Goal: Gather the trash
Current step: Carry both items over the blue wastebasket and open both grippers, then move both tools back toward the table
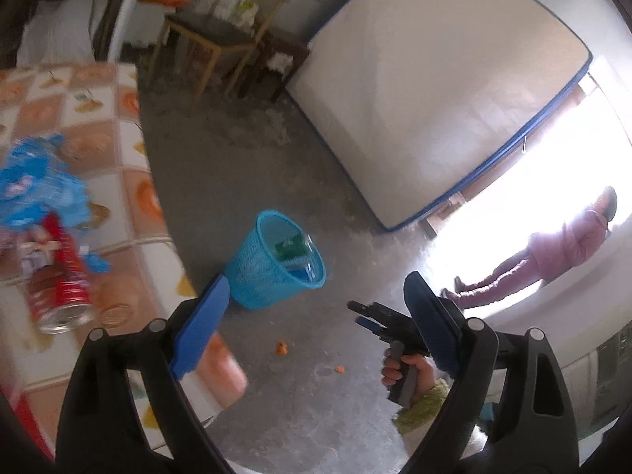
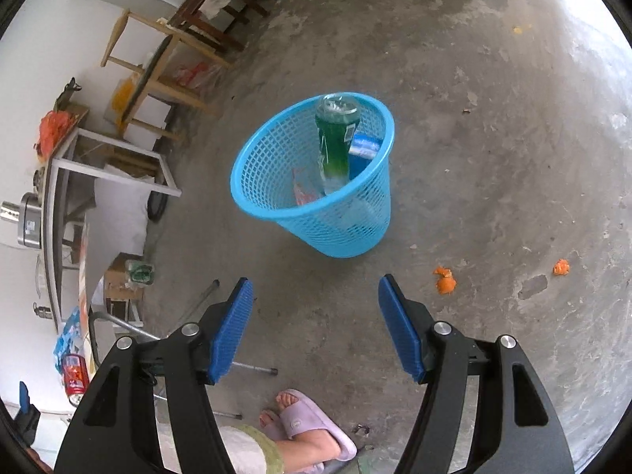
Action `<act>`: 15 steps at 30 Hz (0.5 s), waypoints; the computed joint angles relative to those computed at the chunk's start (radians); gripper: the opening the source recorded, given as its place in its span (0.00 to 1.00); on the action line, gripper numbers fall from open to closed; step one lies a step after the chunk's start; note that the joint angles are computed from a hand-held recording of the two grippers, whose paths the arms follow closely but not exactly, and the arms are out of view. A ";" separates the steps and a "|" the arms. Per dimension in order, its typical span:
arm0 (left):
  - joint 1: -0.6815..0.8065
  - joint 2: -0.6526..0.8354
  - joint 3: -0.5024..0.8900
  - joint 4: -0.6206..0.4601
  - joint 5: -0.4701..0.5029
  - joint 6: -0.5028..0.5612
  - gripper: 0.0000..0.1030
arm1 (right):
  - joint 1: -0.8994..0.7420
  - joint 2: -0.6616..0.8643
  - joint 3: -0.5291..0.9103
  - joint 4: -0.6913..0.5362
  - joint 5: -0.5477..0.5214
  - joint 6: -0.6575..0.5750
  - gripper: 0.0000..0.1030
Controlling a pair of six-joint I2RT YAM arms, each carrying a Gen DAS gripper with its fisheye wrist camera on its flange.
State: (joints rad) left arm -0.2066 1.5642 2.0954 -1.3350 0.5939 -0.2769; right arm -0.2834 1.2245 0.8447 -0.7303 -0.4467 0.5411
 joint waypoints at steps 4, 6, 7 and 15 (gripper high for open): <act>0.092 -0.140 -0.117 -0.006 0.056 0.082 0.83 | 0.018 -0.099 -0.019 -0.038 -0.043 0.013 0.63; 0.141 -0.216 -0.198 -0.011 0.066 0.138 0.83 | 0.052 -0.170 -0.027 -0.073 -0.056 0.027 0.63; 0.165 -0.253 -0.244 -0.011 0.075 0.165 0.83 | 0.082 -0.210 -0.028 -0.097 -0.048 0.039 0.63; 0.459 -0.475 -0.479 -0.205 0.125 0.515 0.83 | 0.625 -0.347 0.109 -0.215 0.282 0.225 0.78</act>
State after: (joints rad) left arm 0.2522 1.0892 1.6160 -1.5396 0.7191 0.2377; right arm 0.3421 0.8771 0.9540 -0.9451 -0.1645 0.7665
